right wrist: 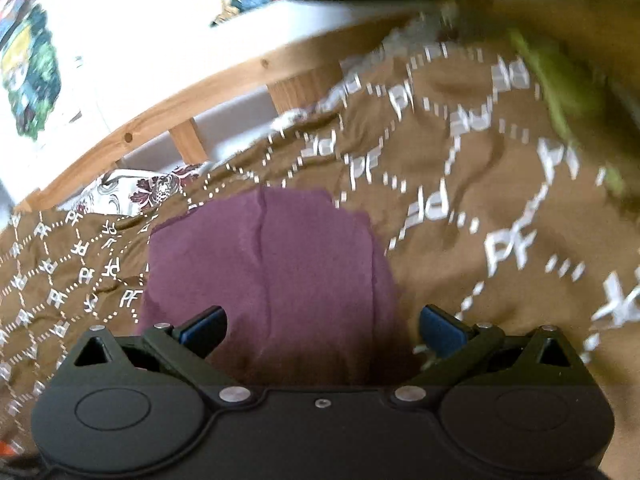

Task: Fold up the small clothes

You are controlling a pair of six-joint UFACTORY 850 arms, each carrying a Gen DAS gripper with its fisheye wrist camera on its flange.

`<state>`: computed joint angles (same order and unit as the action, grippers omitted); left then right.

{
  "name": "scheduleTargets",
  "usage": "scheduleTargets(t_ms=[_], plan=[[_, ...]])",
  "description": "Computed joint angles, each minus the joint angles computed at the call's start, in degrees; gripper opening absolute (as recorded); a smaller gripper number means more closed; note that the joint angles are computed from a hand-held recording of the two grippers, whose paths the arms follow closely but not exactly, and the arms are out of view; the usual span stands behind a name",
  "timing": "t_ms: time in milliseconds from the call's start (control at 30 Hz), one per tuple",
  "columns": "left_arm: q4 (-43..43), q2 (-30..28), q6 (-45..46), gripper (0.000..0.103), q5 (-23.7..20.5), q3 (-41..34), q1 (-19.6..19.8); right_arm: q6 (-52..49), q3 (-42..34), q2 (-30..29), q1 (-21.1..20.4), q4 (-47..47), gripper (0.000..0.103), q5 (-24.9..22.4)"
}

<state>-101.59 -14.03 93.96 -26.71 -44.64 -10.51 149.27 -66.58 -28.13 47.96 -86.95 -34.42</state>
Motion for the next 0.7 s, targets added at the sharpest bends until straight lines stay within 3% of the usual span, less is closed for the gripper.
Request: scheduleTargets(t_ms=[233,400,500,700], plan=[[-0.5,0.1,0.6,0.103,0.2,0.0,-0.1,6.2,0.9,0.0,-0.4,-2.5,0.102,2.4],[-3.3,0.8,3.8,0.103,0.8,0.6,-0.3,-1.3,-0.8,-0.8,0.0,3.0,0.1,1.7],[-4.7,1.2,5.5,0.103,1.0,1.0,-0.4,-5.5,-1.6,-1.3,0.5,5.9,0.095,0.6],[-3.3,1.5,4.4,0.102,-0.6,0.8,0.4,-4.2,-1.0,-0.6,0.7,4.4,0.079,0.6]])
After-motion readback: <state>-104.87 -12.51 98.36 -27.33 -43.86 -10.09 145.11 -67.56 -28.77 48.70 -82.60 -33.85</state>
